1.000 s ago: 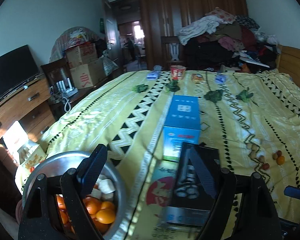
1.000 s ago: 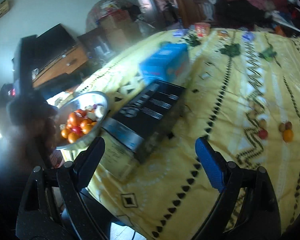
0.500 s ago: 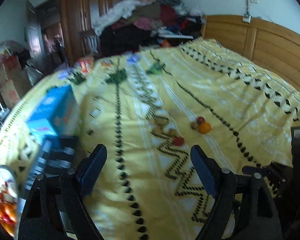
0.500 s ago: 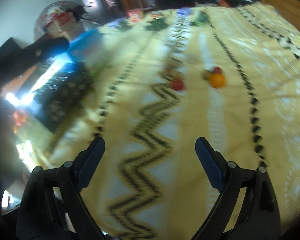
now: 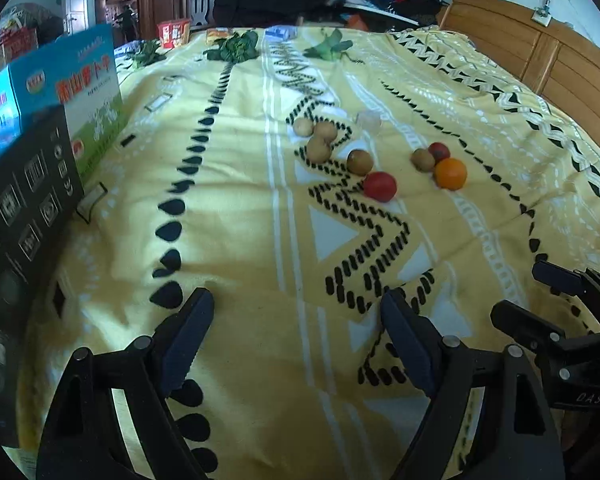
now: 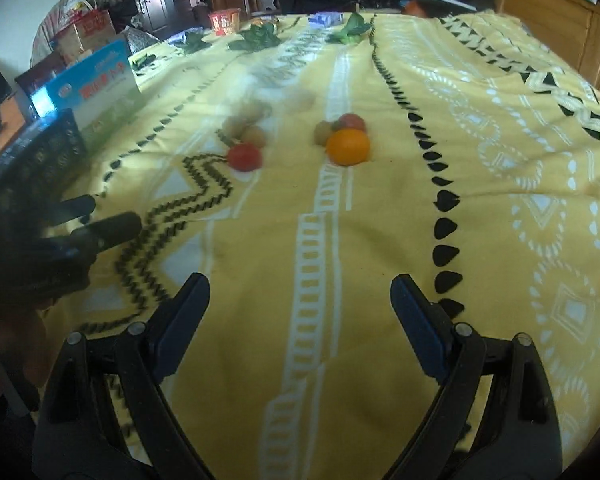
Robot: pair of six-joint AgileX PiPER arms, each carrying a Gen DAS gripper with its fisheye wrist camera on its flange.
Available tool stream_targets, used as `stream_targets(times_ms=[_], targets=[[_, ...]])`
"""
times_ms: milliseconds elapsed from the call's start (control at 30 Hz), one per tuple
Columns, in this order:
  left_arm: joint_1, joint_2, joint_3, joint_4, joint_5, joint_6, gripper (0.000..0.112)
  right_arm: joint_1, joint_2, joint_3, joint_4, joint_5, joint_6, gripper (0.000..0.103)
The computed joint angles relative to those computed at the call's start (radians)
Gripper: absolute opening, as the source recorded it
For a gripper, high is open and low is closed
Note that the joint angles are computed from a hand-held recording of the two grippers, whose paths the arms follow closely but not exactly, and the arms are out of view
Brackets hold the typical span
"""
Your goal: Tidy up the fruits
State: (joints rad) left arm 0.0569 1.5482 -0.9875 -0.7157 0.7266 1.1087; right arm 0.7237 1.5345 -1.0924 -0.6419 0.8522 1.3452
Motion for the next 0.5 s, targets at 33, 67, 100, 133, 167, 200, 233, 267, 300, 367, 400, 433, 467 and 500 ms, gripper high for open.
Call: stream_targets(times_ms=[33, 67, 100, 133, 167, 200, 233, 267, 300, 367, 400, 433, 467, 500], targets=[[-0.006, 0.006, 0.010, 0.002, -0.019, -0.004, 0.087, -0.007, 0.008, 0.001, 0.004, -0.006, -0.004, 0.092], [-0.014, 0.012, 0.016, 0.016, -0.034, -0.021, 0.087, -0.017, 0.013, 0.011, 0.009, -0.023, -0.003, 0.092], [-0.019, 0.018, 0.015, 0.026, -0.043, -0.030, 0.087, -0.027, 0.016, 0.020, 0.018, -0.039, -0.002, 0.092], [-0.026, 0.021, 0.016, 0.032, -0.053, -0.034, 0.090, -0.027, 0.020, 0.020, 0.020, -0.039, 0.004, 0.092], [-0.032, 0.022, 0.018, 0.038, -0.061, -0.037, 0.091, -0.027, 0.021, 0.028, 0.012, -0.044, 0.017, 0.095], [-0.042, 0.027, 0.020, 0.051, -0.070, -0.045, 0.094, -0.027, 0.021, 0.035, 0.005, -0.052, 0.029, 0.098], [-0.051, 0.033, 0.019, 0.069, -0.078, -0.058, 0.096, -0.026, 0.023, 0.040, 0.002, -0.058, 0.037, 0.103], [-0.056, 0.036, 0.016, 0.081, -0.080, -0.069, 0.097, -0.030, 0.025, 0.047, 0.004, -0.068, 0.038, 0.103], [-0.058, 0.039, 0.014, 0.082, -0.080, -0.070, 0.098, -0.034, 0.027, 0.051, 0.006, -0.077, 0.037, 0.103], [-0.055, 0.044, 0.015, 0.074, -0.079, -0.056, 0.100, -0.033, 0.026, 0.056, -0.004, -0.080, 0.044, 0.103], [-0.055, 0.044, 0.016, 0.069, -0.080, -0.049, 0.101, -0.025, 0.030, 0.056, -0.015, -0.076, 0.057, 0.103], [-0.056, 0.045, 0.015, 0.070, -0.079, -0.049, 0.102, -0.018, 0.033, 0.059, -0.028, -0.072, 0.069, 0.103], [-0.059, 0.046, 0.012, 0.080, -0.078, -0.057, 0.102, -0.014, 0.033, 0.060, -0.033, -0.069, 0.074, 0.103], [-0.065, 0.046, 0.011, 0.091, -0.082, -0.067, 0.103, -0.014, 0.034, 0.061, -0.037, -0.071, 0.077, 0.103]])
